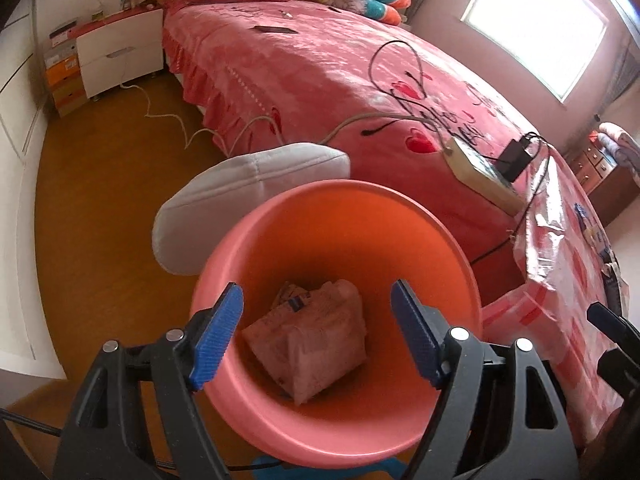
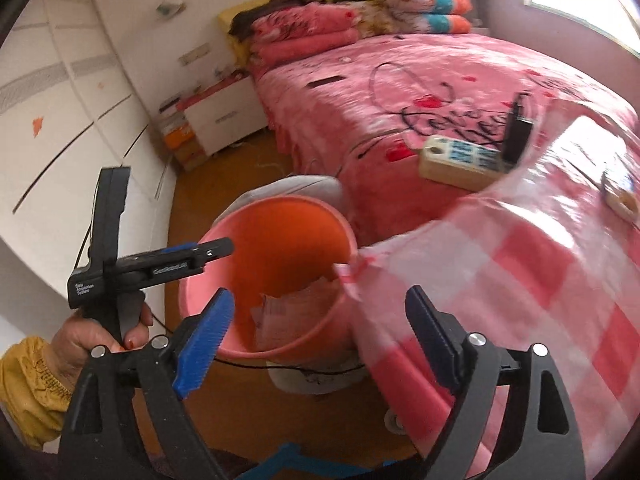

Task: Collect trash
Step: 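Open both grippers over the orange bucket to drop the wipe packs, then move both tools back to the remaining trash on the table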

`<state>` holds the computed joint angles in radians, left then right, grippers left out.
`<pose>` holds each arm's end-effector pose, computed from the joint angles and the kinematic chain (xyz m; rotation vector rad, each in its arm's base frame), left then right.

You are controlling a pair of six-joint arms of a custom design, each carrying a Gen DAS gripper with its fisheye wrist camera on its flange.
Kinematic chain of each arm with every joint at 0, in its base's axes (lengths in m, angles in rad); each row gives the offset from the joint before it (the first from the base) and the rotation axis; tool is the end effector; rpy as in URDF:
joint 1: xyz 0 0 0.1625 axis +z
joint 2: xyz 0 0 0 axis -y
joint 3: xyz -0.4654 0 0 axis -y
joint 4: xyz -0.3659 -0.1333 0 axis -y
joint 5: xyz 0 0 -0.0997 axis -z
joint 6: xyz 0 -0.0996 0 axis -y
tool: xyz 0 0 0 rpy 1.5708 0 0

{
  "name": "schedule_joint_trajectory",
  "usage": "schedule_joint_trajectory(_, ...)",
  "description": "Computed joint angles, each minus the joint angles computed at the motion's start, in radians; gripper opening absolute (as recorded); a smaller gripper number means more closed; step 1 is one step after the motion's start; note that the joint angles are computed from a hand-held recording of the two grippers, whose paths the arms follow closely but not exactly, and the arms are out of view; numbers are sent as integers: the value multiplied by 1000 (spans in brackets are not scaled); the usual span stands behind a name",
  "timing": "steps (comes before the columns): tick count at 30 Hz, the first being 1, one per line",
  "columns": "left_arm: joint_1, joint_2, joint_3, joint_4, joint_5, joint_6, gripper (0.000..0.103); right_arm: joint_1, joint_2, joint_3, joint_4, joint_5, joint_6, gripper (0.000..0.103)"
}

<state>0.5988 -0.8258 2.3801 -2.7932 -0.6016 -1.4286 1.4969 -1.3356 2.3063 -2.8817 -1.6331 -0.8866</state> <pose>-0.2069 -0.4020 0.0530 -0.3249 2.2997 -0.9951 0.0941 -0.4504 0.2527 1.1331 -2.6726 0.4004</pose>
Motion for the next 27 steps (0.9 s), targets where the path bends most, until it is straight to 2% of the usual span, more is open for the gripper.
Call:
schedule_joint_trajectory(19, -60, 97, -137, -91, -15, 238, 78, -164, -139, 10, -24, 128, 14, 90)
schedule_joint_trajectory(27, -76, 140, -216, -90, -29, 331, 78, -231, -188, -10, -5, 195, 16, 92)
